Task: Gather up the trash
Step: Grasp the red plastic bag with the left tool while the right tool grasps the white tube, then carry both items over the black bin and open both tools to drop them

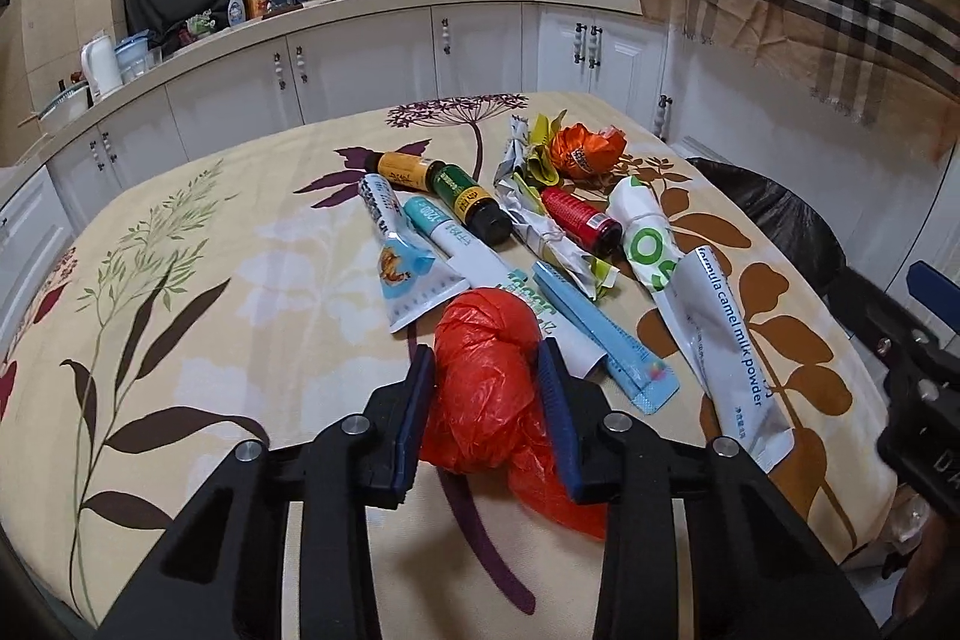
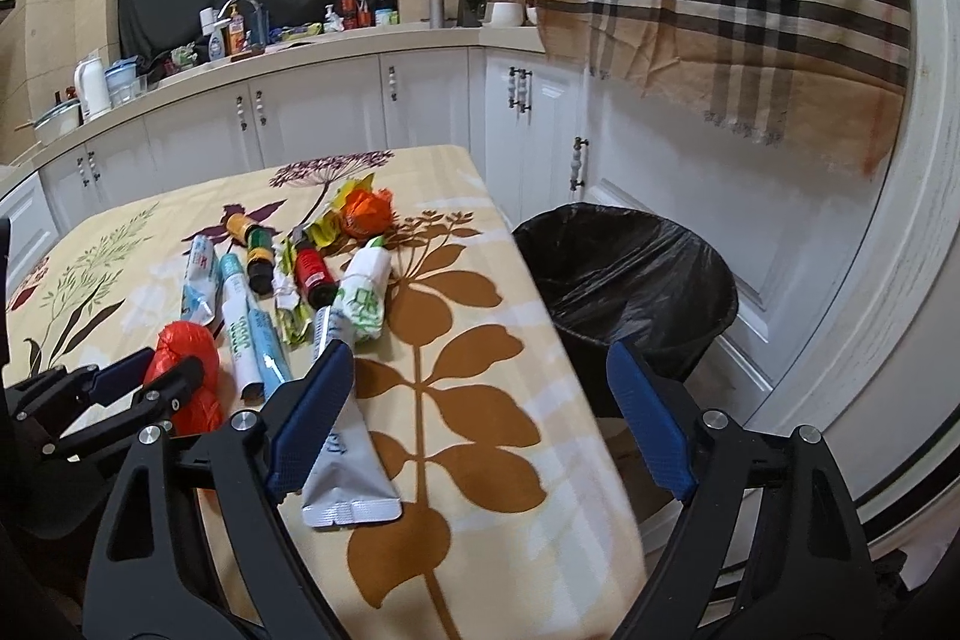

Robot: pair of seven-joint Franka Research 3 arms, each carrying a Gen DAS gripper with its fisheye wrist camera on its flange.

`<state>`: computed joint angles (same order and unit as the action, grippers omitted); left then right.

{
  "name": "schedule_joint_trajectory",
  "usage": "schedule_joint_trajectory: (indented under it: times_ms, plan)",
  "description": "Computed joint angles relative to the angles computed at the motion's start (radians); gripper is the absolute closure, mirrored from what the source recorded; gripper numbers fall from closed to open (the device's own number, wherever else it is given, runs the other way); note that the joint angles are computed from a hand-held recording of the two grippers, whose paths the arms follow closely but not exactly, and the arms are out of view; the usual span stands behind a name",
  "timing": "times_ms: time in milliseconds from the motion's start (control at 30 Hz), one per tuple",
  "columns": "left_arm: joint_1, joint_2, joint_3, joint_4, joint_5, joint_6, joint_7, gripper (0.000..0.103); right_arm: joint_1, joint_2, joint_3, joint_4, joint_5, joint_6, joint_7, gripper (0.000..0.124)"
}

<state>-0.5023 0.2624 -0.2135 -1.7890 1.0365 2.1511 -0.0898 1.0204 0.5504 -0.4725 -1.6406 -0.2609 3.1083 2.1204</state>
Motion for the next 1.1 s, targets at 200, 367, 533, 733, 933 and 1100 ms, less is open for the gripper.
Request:
schedule_joint_trajectory:
  times_ms: [200,367,533,733,933,1100]
  plan:
    - [0.003,-0.039,-0.006,-0.043,-0.003,-0.024,-0.024,0.070,-0.030,0.003,0.060,0.012,0.002,-0.008,-0.047,0.047]
    - [0.011,-0.092,-0.022,-0.095,0.014,-0.074,-0.065,0.070,-0.082,0.018,0.147,0.047,0.012,-0.035,-0.112,0.061]
    - [0.031,-0.130,-0.036,-0.135,0.016,-0.108,-0.098,0.070,-0.166,0.050,0.272,0.109,0.037,-0.097,-0.212,0.083]
    - [0.054,-0.156,-0.049,-0.166,0.016,-0.116,-0.124,0.070,-0.190,0.074,0.312,0.139,0.043,-0.133,-0.257,0.112]
    - [0.062,-0.165,-0.057,-0.174,0.028,-0.126,-0.139,0.070,-0.147,0.061,0.253,0.114,0.025,-0.076,-0.223,0.115]
    - [0.065,-0.160,-0.058,-0.154,0.047,-0.123,-0.138,0.070,-0.103,0.053,0.182,0.104,0.021,-0.038,-0.186,0.115]
